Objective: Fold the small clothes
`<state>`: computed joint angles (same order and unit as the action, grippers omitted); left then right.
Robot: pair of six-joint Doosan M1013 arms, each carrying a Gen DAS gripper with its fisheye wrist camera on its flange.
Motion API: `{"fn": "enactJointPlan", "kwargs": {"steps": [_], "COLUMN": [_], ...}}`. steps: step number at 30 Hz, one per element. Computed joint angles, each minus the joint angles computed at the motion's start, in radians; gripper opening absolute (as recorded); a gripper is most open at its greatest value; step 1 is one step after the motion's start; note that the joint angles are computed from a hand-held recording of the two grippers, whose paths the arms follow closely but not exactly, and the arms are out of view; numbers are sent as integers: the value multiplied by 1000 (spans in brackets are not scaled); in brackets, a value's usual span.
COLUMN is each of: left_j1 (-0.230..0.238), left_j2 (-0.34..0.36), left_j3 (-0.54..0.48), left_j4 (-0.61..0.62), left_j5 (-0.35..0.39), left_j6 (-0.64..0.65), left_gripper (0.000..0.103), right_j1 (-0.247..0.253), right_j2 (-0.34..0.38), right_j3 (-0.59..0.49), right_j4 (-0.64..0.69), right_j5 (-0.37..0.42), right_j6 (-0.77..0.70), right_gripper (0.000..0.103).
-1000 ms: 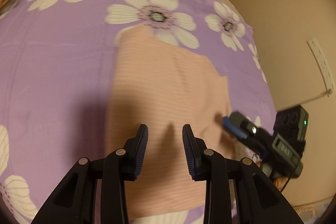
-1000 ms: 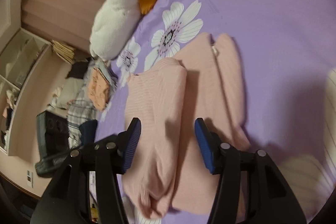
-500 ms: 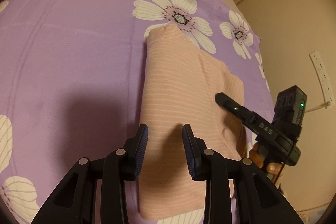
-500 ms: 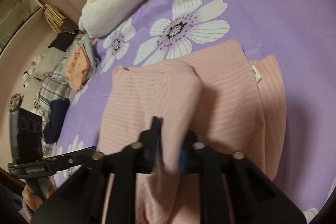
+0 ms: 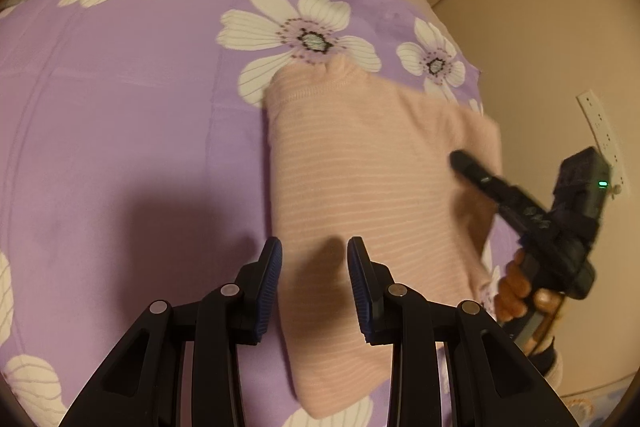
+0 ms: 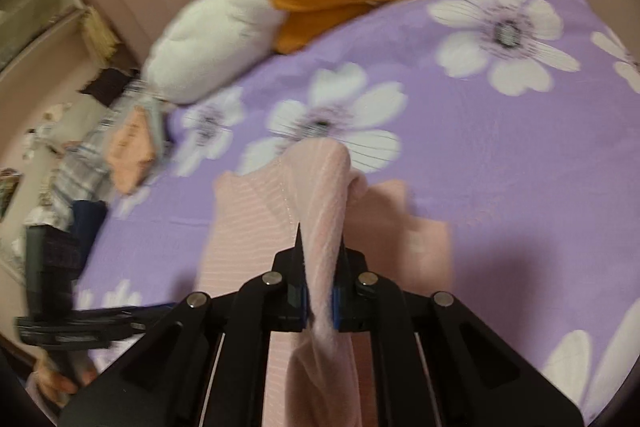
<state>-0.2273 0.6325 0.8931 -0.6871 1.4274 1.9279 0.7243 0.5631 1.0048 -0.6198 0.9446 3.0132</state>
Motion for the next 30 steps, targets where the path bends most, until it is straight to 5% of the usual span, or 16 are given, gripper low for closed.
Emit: {"fn": "enactJointPlan", "kwargs": {"steps": [6, 12, 15, 18, 22, 24, 30], "left_j1": [-24, -37, -41, -51, -72, -78, -73], "left_j2": [-8, -1, 11, 24, 73, 98, 119], "left_j3": [9, 2, -17, -34, -98, -127, -149], "left_j4": [-15, -7, -17, -27, 23, 50, 30], "left_j5": [4, 1, -16, -57, -73, -55, -38], "left_j6": [56, 78, 82, 95, 42, 8, -31], "left_gripper": [31, 31, 31, 31, 31, 31, 31], "right_j1": [-28, -6, 5, -1, -21, -33, -44], "right_j2": [-24, -36, -56, -57, -9, 0, -33], "right_j3": [84, 71, 94, 100, 42, 42, 111], "right_j4": [116, -66, -136, -67, 69, 103, 102], "right_j5": [-62, 41, -19, -88, 23, 51, -30], "right_j6": [36, 148, 137, 37, -91, -85, 19], "right_gripper": [19, 23, 20, 19, 17, 12, 11]}}
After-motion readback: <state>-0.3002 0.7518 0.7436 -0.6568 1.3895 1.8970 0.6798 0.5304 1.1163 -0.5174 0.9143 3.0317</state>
